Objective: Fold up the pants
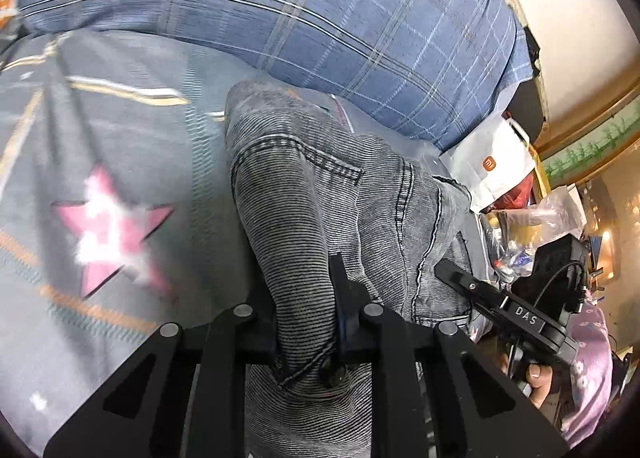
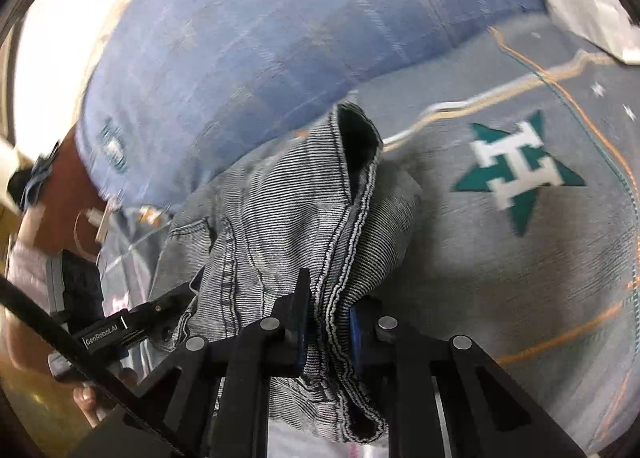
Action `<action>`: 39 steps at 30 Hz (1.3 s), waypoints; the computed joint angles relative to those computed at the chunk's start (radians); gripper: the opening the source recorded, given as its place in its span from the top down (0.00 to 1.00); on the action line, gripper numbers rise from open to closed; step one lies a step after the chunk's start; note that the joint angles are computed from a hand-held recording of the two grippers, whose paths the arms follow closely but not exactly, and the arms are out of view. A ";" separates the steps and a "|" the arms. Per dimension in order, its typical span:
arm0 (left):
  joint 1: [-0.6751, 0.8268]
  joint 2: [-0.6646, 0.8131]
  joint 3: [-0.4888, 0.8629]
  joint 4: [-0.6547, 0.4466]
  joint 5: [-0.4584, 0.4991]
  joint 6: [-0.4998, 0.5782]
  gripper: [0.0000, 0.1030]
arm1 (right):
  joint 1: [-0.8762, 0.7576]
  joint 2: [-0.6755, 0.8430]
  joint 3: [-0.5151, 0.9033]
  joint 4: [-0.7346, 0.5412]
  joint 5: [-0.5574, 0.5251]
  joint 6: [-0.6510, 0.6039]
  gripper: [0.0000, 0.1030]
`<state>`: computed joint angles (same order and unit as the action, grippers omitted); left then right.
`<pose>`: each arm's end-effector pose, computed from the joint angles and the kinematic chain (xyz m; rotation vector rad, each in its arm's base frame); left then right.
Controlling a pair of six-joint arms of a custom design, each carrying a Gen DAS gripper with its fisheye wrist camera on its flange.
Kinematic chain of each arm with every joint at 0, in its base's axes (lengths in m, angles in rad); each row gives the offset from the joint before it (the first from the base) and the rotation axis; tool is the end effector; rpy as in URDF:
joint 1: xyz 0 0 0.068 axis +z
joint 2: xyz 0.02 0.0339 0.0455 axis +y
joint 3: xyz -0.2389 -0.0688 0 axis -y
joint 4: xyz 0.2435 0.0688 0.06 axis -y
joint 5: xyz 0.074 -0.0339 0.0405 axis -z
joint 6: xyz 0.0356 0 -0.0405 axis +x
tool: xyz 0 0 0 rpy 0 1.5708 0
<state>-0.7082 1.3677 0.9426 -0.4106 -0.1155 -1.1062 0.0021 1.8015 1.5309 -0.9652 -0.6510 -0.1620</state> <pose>0.2242 -0.1866 0.2206 -0.5530 2.4584 -0.6744 0.3589 0.0223 0.2422 -0.3660 2.6149 0.8513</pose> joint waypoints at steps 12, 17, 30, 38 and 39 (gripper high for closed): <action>-0.232 -0.550 -0.213 -0.274 -0.253 -0.194 0.84 | 0.256 -0.433 -0.217 -0.072 0.144 0.235 0.86; -0.182 -0.564 -0.208 -0.281 -0.229 -0.173 0.84 | 0.353 -0.353 -0.052 -0.166 0.288 0.337 0.86; -0.251 -0.578 -0.165 -0.442 -0.350 -0.270 0.84 | 0.347 -0.320 -0.121 -0.095 0.136 0.293 0.86; -0.423 -0.379 0.114 -0.752 -0.505 -0.483 0.84 | 0.352 -0.332 -0.109 -0.132 0.080 0.262 0.86; -0.451 -0.328 0.180 -0.815 -0.509 -0.531 0.84 | 0.344 -0.335 -0.107 -0.135 0.068 0.258 0.86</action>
